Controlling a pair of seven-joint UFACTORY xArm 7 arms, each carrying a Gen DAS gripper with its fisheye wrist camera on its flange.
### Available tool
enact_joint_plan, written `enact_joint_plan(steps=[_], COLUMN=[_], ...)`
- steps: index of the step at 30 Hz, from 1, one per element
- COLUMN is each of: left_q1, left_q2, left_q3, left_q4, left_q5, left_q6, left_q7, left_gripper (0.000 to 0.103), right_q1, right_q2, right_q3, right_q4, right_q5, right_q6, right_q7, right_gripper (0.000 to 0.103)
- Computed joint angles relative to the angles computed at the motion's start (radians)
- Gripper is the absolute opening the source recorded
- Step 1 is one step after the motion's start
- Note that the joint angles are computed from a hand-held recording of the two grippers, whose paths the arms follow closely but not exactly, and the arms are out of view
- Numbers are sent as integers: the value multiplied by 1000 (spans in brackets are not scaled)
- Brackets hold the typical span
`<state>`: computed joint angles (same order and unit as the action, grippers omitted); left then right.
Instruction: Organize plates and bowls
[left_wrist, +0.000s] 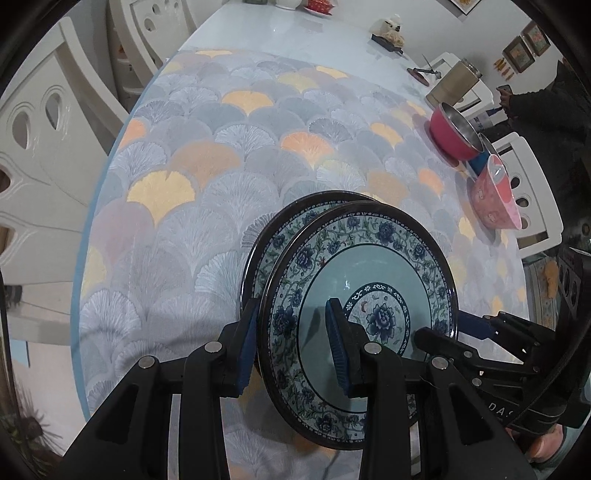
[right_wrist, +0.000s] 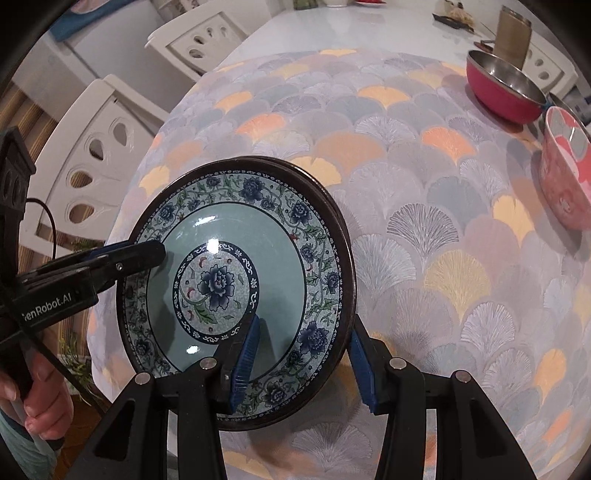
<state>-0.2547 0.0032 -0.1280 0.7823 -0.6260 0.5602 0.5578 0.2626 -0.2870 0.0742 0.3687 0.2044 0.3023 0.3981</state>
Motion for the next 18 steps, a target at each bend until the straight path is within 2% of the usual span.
enact_joint_plan(steps=[6, 7, 13, 18], left_q1=[5, 6, 17, 17], left_q2=[25, 29, 31, 31], left_q3=[-4, -5, -5, -7], left_q4=[27, 33, 43, 45], left_q5=[-7, -3, -20, 3], left_q6=[-16, -21, -45, -49], left_q7=[13, 12, 6, -2], left_gripper=[31, 34, 34, 34], right_q1=[-34, -46, -37, -64], right_q2=[31, 33, 28, 45], right_q3=[27, 37, 26, 51], right_q4=[15, 16, 8, 19], right_q5=[-49, -68, -79, -136], right_q6=[-29, -31, -47, -55], right_q7=[67, 90, 106, 156], right_gripper=[47, 47, 47, 49])
